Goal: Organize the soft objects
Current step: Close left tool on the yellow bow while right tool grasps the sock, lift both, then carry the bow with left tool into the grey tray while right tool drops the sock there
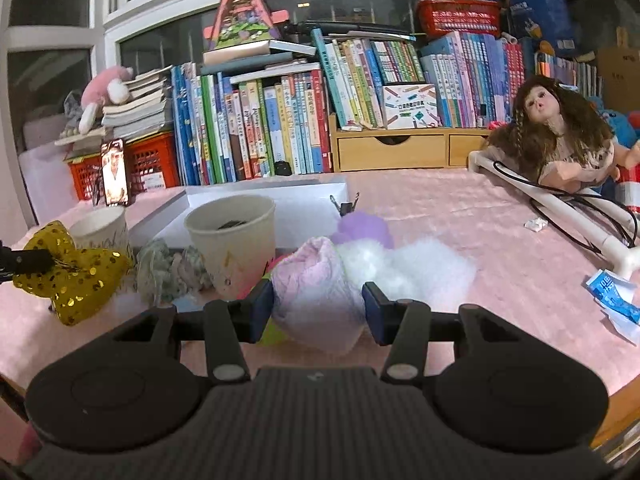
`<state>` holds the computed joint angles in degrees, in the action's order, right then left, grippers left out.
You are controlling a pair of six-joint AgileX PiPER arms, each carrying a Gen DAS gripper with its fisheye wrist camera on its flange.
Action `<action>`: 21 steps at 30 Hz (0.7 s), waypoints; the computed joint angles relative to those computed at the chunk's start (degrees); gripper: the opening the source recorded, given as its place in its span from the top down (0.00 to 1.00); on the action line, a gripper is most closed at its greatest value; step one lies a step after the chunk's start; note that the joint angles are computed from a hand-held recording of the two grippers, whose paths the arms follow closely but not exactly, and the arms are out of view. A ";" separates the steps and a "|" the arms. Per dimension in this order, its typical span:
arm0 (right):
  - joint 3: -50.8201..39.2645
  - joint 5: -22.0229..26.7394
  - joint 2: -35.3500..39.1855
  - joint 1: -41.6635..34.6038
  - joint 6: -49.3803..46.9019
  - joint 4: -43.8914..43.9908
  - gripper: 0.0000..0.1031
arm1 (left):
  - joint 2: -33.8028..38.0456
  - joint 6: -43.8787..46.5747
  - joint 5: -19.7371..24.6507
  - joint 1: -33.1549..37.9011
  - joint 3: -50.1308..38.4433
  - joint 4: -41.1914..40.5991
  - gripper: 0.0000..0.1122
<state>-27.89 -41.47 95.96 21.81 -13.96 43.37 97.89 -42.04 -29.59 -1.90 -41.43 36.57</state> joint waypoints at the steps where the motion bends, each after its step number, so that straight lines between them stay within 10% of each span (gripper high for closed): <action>1: -0.22 0.15 -0.20 -0.24 -0.49 0.25 0.49 | -0.32 -0.01 0.18 -0.07 -0.19 0.22 0.81; 21: -6.70 6.53 -0.41 -6.84 -4.49 -3.39 0.49 | 2.58 -12.37 7.31 -2.99 -15.34 12.07 0.80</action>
